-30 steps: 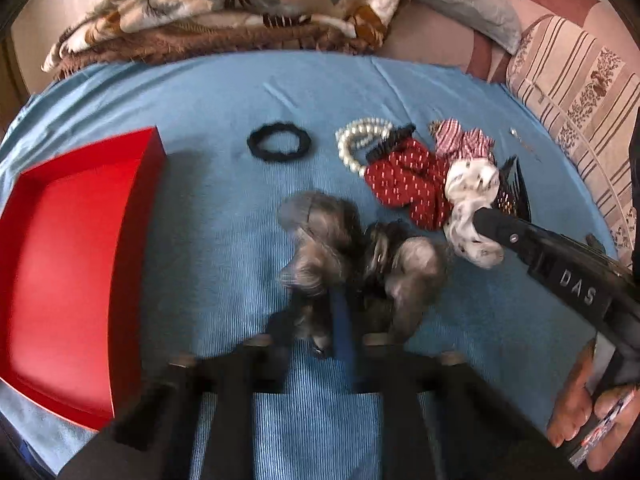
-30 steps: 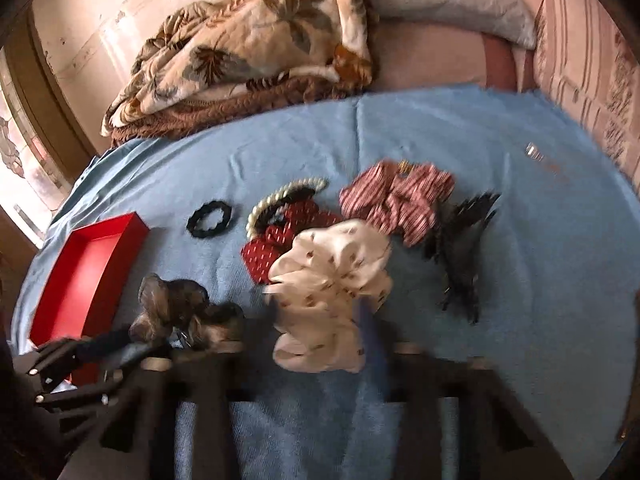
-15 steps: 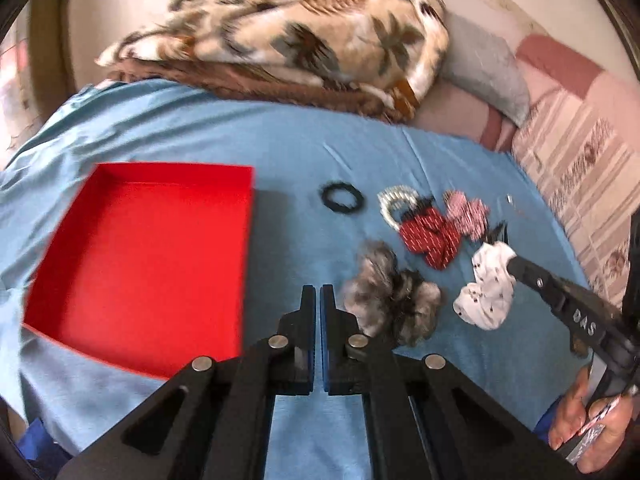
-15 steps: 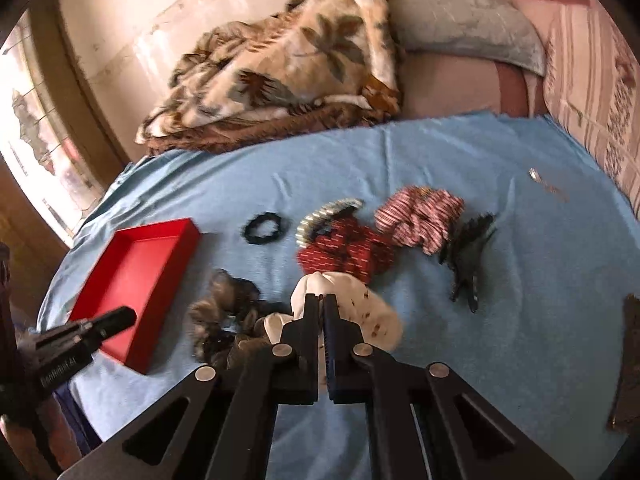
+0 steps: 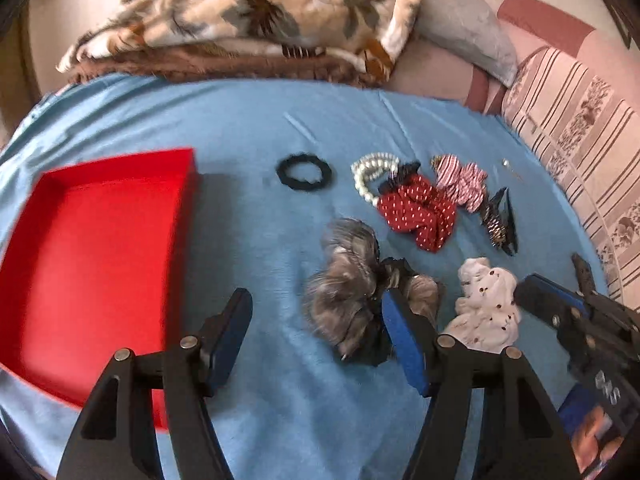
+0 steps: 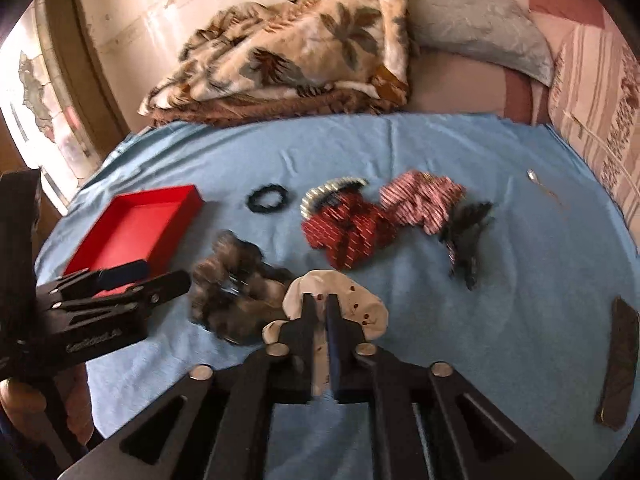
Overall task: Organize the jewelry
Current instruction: 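Grasp the grey sheer scrunchie with the left tool while the right tool grasps the white dotted scrunchie, then carry both scrunchies into the red tray and open both tools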
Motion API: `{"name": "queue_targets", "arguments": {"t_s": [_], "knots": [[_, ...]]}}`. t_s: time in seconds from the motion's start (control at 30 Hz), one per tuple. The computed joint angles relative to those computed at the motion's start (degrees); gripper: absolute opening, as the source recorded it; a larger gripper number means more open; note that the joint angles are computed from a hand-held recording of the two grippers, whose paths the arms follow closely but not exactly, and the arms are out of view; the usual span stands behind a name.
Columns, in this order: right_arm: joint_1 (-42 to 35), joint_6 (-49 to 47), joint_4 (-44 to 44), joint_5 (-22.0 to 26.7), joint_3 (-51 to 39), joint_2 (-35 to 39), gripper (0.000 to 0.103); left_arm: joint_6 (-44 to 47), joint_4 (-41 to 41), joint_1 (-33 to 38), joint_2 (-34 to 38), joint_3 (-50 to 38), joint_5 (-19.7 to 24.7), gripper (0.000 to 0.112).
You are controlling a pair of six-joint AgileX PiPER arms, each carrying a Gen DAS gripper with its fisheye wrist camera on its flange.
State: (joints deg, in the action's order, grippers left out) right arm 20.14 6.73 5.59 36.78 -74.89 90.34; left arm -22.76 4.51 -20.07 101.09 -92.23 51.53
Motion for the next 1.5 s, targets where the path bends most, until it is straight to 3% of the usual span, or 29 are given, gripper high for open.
{"name": "queue_targets", "arguments": {"t_s": [0.03, 0.07, 0.1, 0.17, 0.2, 0.23, 0.27, 0.33, 0.37, 0.63, 0.87, 0.93, 1.0, 1.03, 1.07, 1.13, 1.23, 1.27, 1.5], "knots": [[-0.35, -0.28, 0.51, -0.12, 0.08, 0.49, 0.039, 0.34, -0.80, 0.14, 1.02, -0.54, 0.03, 0.066], [-0.42, 0.60, -0.18, -0.40, 0.21, 1.06, 0.063, 0.56, -1.64, 0.24, 2.19, -1.13, 0.12, 0.066], [-0.41, 1.55, -0.77, -1.33, 0.77, 1.38, 0.073, 1.02, -2.65, 0.40, 3.27, -1.68, 0.40, 0.066], [-0.62, 0.10, 1.08, -2.27, 1.16, 2.30, 0.073, 2.72, -5.14, 0.91, 4.49, -2.20, 0.96, 0.041], [-0.56, -1.04, 2.13, -2.18, 0.97, 3.00, 0.073, 3.85, -6.89, 1.38, 5.42, -3.18, 2.43, 0.010], [-0.32, -1.82, 2.68, -2.39, 0.86, 3.65, 0.073, 4.10, -7.65, 1.58, 5.70, -3.55, 3.17, 0.009], [-0.22, -3.37, 3.96, -2.75, 0.71, 4.49, 0.070, 3.93, -7.86, 1.70, 4.99, -3.04, 2.80, 0.009], [-0.71, -7.18, 8.09, -2.20, -0.18, 6.16, 0.032, 4.73, -9.18, 2.24, 2.80, -2.71, 3.58, 0.009], [-1.39, -10.00, 11.42, -0.66, -1.21, 7.18, 0.001, 5.67, -10.03, 2.59, 0.89, -2.31, 3.98, 0.009], [-0.48, -11.84, 12.12, -2.43, 0.63, -0.30, 0.001, 13.70, -7.85, 9.24, -16.92, -0.80, 10.12, 0.009], [2.39, -6.73, 6.22, -0.90, -3.61, -1.31, 0.002, 18.47, -6.94, 21.03, -22.16, 0.00, 9.87, 0.009], [3.20, -0.67, 0.48, -1.53, -3.53, 0.22, 0.013, 20.42, -10.31, 24.73, -23.14, 2.65, 8.87, 0.009], [3.16, 4.76, -3.72, -0.52, -4.26, 3.56, 0.093, 21.78, -13.67, 27.11, -23.58, 5.01, 8.15, 0.009], [3.57, 7.96, -6.86, -1.16, -4.04, 4.80, 0.098, 22.34, -14.72, 27.80, -24.05, 6.39, 7.54, 0.009], [3.90, 10.08, -9.44, -1.31, -4.08, 6.12, 0.097, 22.70, -15.34, 28.14, -24.58, 8.07, 6.64, 0.009], [3.97, 8.39, -8.12, 0.20, -5.49, 9.52, 0.084, 22.65, -15.61, 27.86, -24.94, 10.73, 4.96, 0.009], [3.11, 4.68, -2.03, 3.78, -8.96, 13.78, 0.032, 22.58, -16.39, 27.80, -24.13, 12.34, 3.81, 0.009], [2.86, 4.04, -0.67, 4.62, -9.70, 14.27, 0.010, 22.86, -16.73, 28.29, -24.19, 12.73, 3.64, 0.009], [6.39, 5.03, -2.45, 6.38, -14.48, 9.94, 0.010, 25.90, -20.64, 34.10, -21.83, 11.91, 2.26, 0.009]]}}
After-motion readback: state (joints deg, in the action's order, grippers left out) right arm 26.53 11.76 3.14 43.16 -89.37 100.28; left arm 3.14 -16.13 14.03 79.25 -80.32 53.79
